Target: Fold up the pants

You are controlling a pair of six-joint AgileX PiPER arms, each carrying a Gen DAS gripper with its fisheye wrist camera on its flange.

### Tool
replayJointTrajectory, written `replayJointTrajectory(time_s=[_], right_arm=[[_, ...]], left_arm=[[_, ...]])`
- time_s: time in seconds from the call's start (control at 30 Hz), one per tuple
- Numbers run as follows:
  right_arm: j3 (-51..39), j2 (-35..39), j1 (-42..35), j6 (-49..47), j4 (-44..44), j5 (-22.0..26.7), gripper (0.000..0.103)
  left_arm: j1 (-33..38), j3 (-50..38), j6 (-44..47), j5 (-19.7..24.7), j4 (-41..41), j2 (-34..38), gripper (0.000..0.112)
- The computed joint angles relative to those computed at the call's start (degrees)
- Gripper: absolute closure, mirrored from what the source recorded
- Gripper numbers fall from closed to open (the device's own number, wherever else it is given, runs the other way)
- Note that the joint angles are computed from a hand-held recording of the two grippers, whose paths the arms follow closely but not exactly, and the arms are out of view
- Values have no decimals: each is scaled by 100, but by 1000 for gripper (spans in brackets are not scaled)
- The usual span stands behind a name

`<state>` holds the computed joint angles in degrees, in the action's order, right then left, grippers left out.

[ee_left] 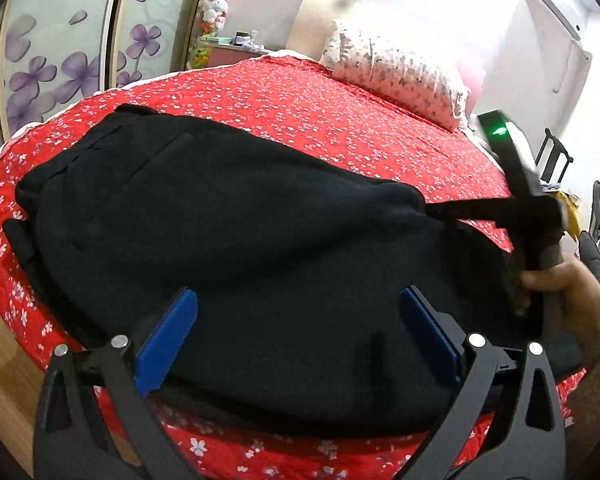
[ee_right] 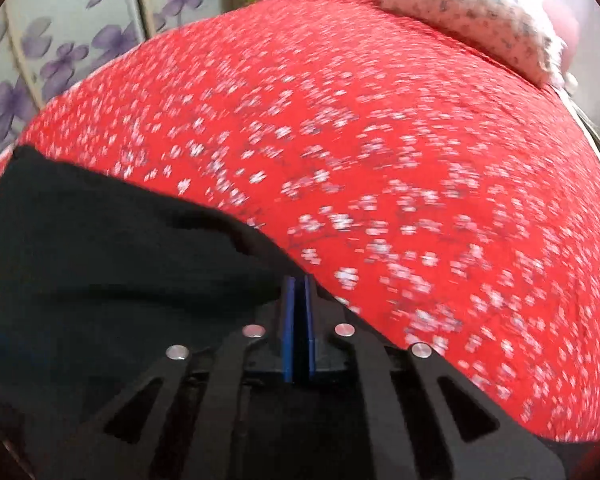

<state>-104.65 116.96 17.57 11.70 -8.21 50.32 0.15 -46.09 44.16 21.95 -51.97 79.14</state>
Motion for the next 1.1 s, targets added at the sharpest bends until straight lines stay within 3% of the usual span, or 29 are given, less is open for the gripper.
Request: replayJointTrajectory(time_s=[0.1, 0.13, 0.17, 0.23, 0.33, 0.43, 0.5, 0.63, 0.7, 0.77, 0.87, 1.1], right_arm=[[1076, -963, -414, -670, 1236, -719, 89], [1567, -1385, -494, -915, 1809, -891, 78], [1830, -1580, -581, -1296, 2382, -909, 60], [2523, -2077, -698, -2133, 3528, -733, 51], [3727, -2657, -766, -3323, 4694, -484, 51], [4846, -3133, -712, -3899, 5241, -1110, 50], [5331, -3384, -1077, -4588, 6201, -1043, 51], [5725, -3754, -1584, -5155, 6939, -888, 47], [5935, -3795, -1733, -5503, 7204, -900, 47], [6117, -3806, -1989, -5969, 7656, -714, 47], [6229, -3794, -1926, -6232, 7985, -774, 45], [6336, -3943, -1790, -6339, 7956, -865, 31]], left_arm=[[153, 11, 366, 154, -397, -5, 11], [189, 20, 459, 195, -514, -4, 11], [278, 27, 630, 293, -718, -3, 11], [370, 21, 754, 404, -886, 3, 11], [487, 53, 873, 532, -1104, -26, 11], [611, 86, 1007, 681, -1237, -56, 11], [762, 135, 1213, 848, -1492, -103, 11], [1648, 618, 2635, 1322, -3275, -583, 11], [2337, 501, 2313, 1832, -3316, -425, 12], [3012, 56, 1260, 2597, -2706, 83, 13], [3633, -394, 499, 3406, -2341, 773, 27], [3890, -1113, -83, 4061, -2087, 1498, 28]])
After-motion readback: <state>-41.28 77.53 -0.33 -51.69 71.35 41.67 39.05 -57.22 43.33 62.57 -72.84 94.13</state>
